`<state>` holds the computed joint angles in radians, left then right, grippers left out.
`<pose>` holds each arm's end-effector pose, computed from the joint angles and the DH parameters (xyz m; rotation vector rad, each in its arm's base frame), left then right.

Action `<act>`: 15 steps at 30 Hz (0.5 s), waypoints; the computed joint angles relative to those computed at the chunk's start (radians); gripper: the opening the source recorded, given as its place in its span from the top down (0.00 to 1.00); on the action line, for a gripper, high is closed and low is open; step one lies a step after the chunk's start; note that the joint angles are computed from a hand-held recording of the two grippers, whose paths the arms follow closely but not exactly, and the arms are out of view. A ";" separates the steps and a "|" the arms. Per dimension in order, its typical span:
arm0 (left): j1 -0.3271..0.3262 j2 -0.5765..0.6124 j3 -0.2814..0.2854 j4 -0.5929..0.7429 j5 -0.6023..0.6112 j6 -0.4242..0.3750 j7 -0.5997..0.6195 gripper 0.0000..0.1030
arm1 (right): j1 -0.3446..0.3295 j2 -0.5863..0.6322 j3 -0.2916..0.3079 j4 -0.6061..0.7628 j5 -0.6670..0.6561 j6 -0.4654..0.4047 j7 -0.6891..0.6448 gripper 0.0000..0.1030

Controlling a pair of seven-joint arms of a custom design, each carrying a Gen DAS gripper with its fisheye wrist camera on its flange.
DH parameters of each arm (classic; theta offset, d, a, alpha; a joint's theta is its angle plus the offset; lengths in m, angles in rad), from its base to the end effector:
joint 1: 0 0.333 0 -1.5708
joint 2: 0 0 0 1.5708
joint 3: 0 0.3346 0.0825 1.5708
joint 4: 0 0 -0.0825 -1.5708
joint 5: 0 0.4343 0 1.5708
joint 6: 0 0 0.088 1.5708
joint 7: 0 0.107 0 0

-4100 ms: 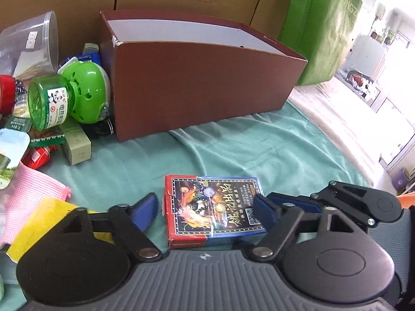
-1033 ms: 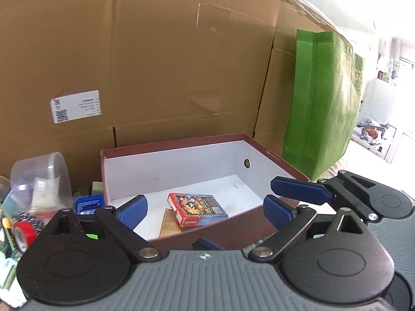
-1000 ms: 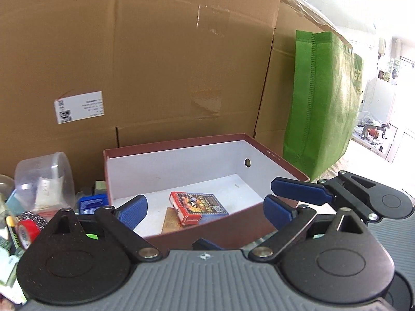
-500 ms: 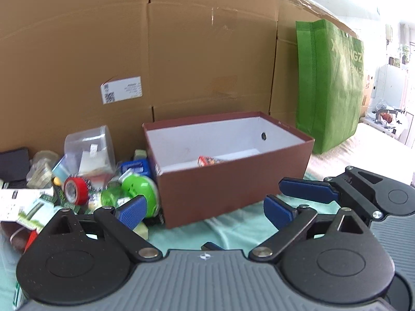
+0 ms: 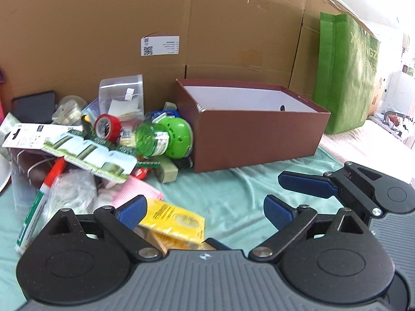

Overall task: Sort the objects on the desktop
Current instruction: 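Move the left tool back to the tall gold-foil box in the pile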

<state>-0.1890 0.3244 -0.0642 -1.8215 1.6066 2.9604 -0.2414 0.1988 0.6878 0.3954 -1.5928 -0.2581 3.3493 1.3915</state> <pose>0.6565 -0.2357 0.3908 -1.6854 1.5782 -0.9718 0.6827 0.4022 0.3781 -1.9268 0.7565 -0.6374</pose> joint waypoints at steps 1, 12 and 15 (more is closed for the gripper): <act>0.001 -0.008 0.003 -0.014 0.017 0.003 -0.017 0.04 | 0.019 -0.006 -0.023 -0.005 0.007 -0.001 -0.001 0.15; 0.061 -0.055 0.012 -0.137 -0.031 0.037 -0.047 0.05 | 0.248 -0.015 -0.286 0.005 0.135 -0.062 -0.024 0.15; 0.073 -0.053 0.011 -0.132 0.025 0.068 -0.111 0.06 | 0.252 -0.010 -0.286 0.014 0.142 -0.084 -0.034 0.15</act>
